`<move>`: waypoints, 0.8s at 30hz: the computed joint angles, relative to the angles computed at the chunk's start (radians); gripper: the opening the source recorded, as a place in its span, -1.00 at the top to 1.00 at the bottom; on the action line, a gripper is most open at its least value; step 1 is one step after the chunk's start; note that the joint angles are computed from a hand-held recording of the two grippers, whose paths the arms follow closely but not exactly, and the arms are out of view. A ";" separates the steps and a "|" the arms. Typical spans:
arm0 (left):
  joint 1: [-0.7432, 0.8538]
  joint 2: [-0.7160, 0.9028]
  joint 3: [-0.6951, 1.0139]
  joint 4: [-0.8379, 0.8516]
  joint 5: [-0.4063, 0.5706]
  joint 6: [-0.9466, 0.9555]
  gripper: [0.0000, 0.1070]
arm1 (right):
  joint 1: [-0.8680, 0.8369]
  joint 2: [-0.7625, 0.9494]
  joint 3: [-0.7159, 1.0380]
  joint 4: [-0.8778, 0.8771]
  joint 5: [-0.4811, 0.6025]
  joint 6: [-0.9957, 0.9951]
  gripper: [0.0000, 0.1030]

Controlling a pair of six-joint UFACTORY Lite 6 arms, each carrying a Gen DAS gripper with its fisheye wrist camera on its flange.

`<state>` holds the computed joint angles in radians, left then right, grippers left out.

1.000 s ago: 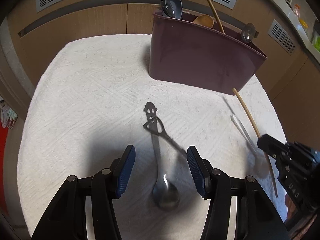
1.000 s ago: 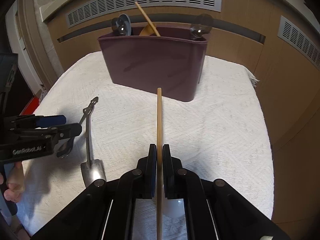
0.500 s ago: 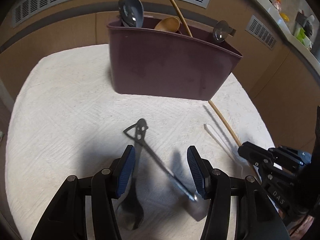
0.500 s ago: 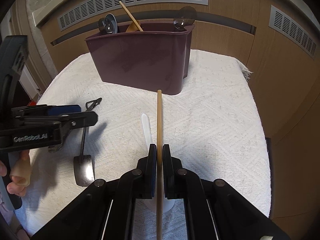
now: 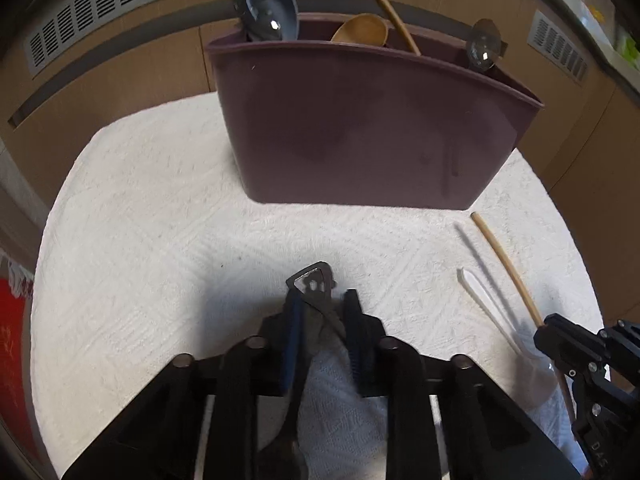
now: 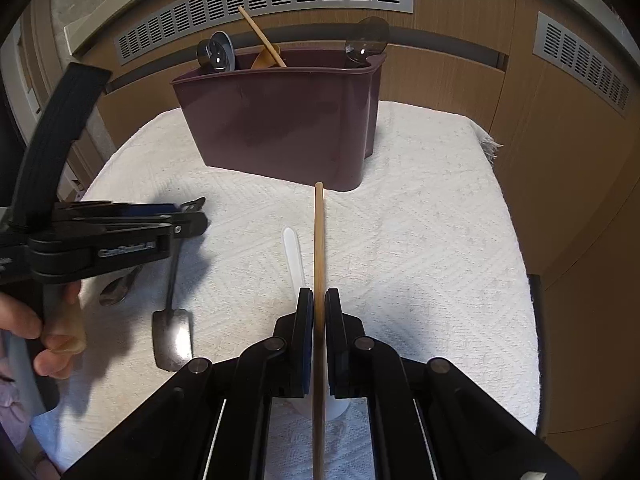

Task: Organize utensils

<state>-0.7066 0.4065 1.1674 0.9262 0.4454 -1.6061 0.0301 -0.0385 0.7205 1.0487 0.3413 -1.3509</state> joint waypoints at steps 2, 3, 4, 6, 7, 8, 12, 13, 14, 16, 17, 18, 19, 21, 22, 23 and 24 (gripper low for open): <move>-0.012 -0.065 -0.071 0.081 -0.024 -0.095 0.95 | -0.007 -0.005 0.001 0.007 0.027 -0.007 0.90; -0.025 -0.111 -0.114 0.133 -0.027 -0.157 0.96 | -0.016 -0.008 0.003 0.013 0.047 -0.016 0.90; -0.039 -0.152 -0.152 0.177 -0.022 -0.209 0.96 | -0.024 -0.013 0.004 0.016 0.062 -0.021 0.90; -0.090 -0.263 -0.244 0.283 0.021 -0.329 0.96 | -0.042 -0.022 0.008 0.013 0.099 -0.020 0.90; -0.121 -0.318 -0.286 0.319 0.054 -0.369 0.96 | -0.051 -0.028 0.011 0.011 0.123 -0.015 0.90; -0.138 -0.356 -0.313 0.331 0.076 -0.383 0.96 | -0.058 -0.033 0.012 0.010 0.139 -0.010 0.90; -0.178 -0.433 -0.341 0.282 0.125 -0.344 0.96 | -0.053 -0.091 -0.011 0.017 0.157 -0.006 0.90; -0.168 -0.422 -0.329 0.251 0.110 -0.311 0.96 | -0.041 -0.100 -0.011 -0.005 0.149 0.016 0.90; -0.138 -0.421 -0.335 0.219 0.071 -0.269 0.92 | -0.027 -0.101 -0.010 -0.026 0.138 0.035 0.90; -0.102 -0.358 -0.293 0.128 0.019 -0.194 0.92 | -0.001 -0.086 -0.003 -0.060 0.108 0.061 0.90; -0.098 -0.326 -0.270 0.109 0.011 -0.190 0.92 | 0.008 -0.069 0.005 -0.080 0.098 0.081 0.88; -0.094 -0.321 -0.271 0.104 0.007 -0.195 0.92 | 0.006 -0.049 0.016 -0.091 0.105 0.090 0.85; -0.087 -0.316 -0.276 0.109 0.000 -0.207 0.92 | 0.003 -0.030 0.029 -0.112 0.118 0.102 0.81; -0.087 -0.313 -0.287 0.117 0.000 -0.225 0.91 | 0.003 0.004 0.048 -0.127 0.129 0.109 0.70; -0.088 -0.316 -0.296 0.114 0.006 -0.228 0.90 | 0.012 0.020 0.055 -0.129 0.114 0.106 0.60; -0.084 -0.307 -0.293 0.114 0.005 -0.230 0.90 | 0.021 0.036 0.065 -0.133 0.102 0.108 0.54; -0.080 -0.308 -0.303 0.117 0.000 -0.240 0.89 | 0.033 0.056 0.080 -0.143 0.091 0.123 0.53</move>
<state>-0.7864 0.0984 0.8647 1.0433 0.4453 -1.8457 0.0631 0.0175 0.8009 0.9054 0.4319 -1.2277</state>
